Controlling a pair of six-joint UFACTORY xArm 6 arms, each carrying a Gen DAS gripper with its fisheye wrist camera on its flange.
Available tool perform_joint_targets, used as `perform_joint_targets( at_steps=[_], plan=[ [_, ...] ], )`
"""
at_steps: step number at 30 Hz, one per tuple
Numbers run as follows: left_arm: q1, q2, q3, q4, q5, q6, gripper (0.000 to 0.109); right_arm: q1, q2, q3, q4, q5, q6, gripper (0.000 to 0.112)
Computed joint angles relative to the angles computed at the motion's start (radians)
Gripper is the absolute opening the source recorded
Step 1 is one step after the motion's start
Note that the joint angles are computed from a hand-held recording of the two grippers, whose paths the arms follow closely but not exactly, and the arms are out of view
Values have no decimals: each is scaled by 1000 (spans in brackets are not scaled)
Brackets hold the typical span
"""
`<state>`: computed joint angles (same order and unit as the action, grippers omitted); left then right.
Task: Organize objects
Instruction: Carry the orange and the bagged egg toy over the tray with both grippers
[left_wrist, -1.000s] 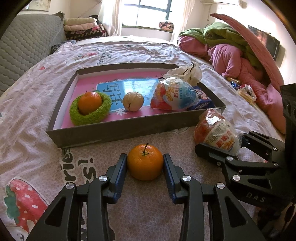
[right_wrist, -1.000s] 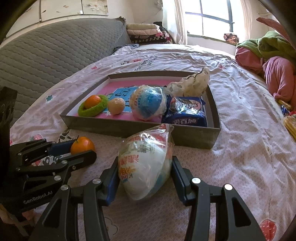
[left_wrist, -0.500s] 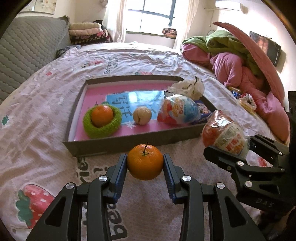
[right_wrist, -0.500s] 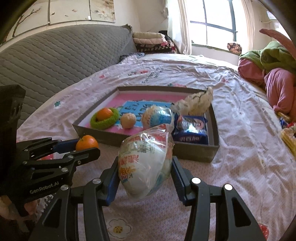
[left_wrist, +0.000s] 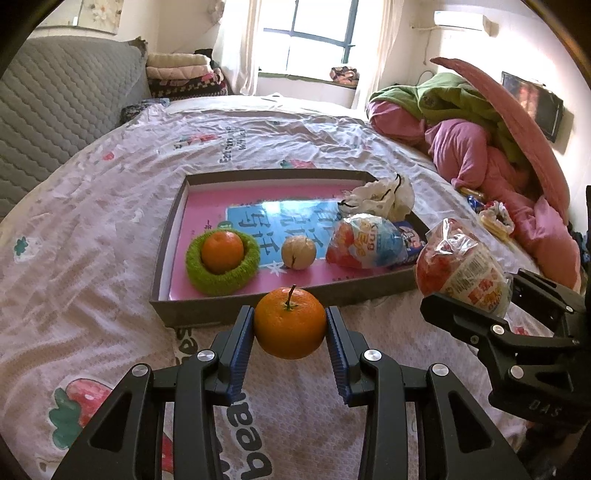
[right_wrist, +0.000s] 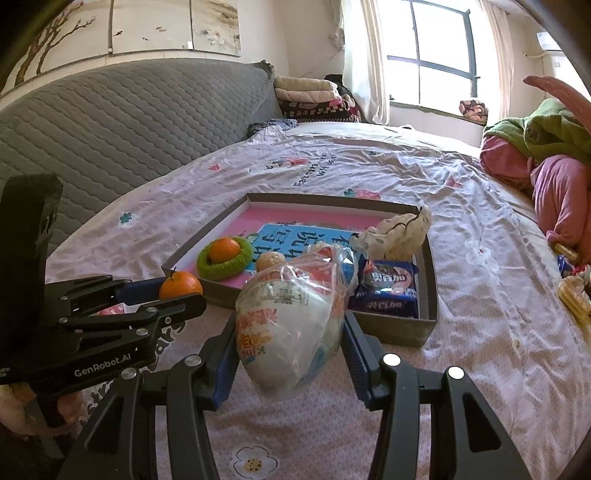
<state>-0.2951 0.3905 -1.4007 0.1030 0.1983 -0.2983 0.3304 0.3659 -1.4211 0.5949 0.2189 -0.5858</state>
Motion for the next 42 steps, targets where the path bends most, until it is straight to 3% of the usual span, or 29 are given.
perform_joint_targets(
  at_steps=[18,42],
  plan=[
    [12,27,-62,50,9,-8,39,6,29,-70,36,-4,-59,52],
    [92,123,-257,113,57,-39,39,18,179,-322,1,22,-57,52]
  ],
)
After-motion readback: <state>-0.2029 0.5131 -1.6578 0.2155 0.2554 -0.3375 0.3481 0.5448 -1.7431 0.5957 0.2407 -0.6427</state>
